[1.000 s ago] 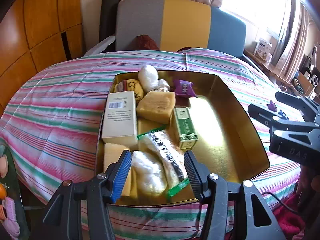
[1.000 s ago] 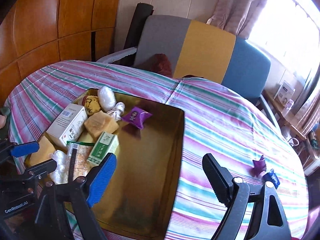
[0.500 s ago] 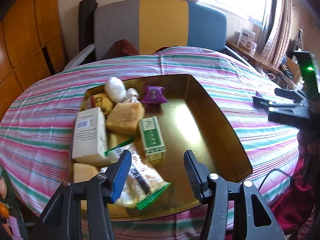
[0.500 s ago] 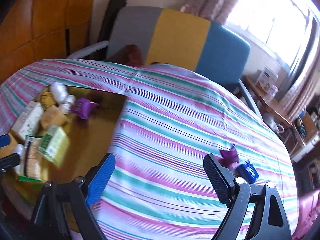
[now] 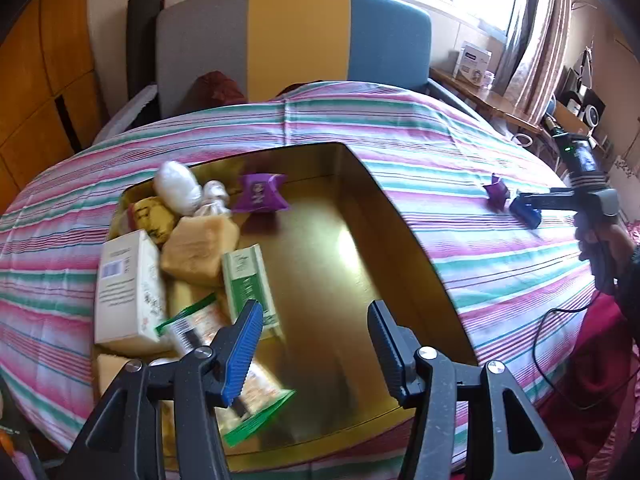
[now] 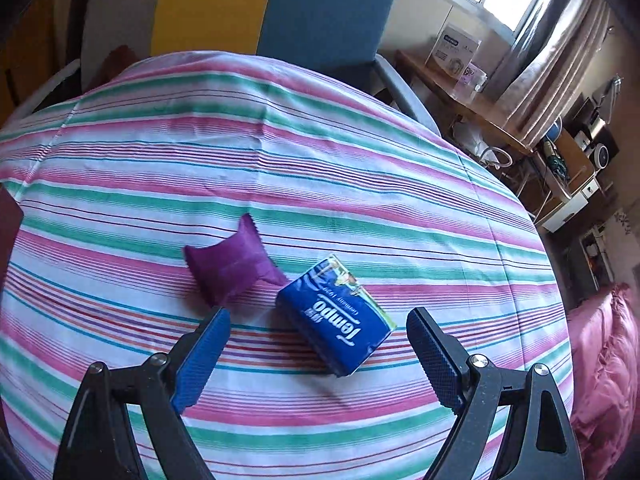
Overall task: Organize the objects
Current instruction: 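Withdraw the right gripper toward the blue tissue pack while the left gripper swings to the purple packet, then grasp the blue Tempo tissue pack with the right gripper while the left gripper grasps the purple packet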
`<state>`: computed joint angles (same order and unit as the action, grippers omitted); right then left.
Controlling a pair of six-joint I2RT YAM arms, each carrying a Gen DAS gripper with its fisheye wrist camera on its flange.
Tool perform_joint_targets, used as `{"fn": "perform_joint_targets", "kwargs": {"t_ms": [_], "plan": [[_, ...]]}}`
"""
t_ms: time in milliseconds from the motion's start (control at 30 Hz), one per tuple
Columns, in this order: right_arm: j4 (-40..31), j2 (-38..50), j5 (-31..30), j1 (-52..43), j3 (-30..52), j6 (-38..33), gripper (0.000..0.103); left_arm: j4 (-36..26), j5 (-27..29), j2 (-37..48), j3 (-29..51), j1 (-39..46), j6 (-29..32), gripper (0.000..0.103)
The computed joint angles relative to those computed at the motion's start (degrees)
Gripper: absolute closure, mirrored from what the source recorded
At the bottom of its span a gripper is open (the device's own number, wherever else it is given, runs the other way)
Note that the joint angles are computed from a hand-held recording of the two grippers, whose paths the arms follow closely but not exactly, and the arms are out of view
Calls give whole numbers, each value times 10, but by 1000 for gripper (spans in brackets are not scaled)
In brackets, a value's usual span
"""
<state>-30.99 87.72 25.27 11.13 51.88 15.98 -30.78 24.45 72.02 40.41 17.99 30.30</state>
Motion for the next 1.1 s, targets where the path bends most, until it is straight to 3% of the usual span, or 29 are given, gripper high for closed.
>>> {"fn": "perform_joint_targets", "kwargs": {"t_ms": [100,267,333,500,800,1100], "plan": [[21,28,-35,-30,8,-46,8,2,-6,-1,7,-31,-17,48],[43,78,-66,-56,20,-79,10,8,-16,5,24,-96,-51,48],[48,85,-87,-66,17,-82,32,10,-20,9,32,-126,-64,48],[27,39,-80,-34,-6,-59,47,27,-36,22,48,-204,-100,48],[11,-20,-93,-29,-57,-2,47,71,-89,120,118,-365,-149,48],[-16,-22,-79,-73,-54,26,45,123,-146,281,232,-493,-141,48]]}}
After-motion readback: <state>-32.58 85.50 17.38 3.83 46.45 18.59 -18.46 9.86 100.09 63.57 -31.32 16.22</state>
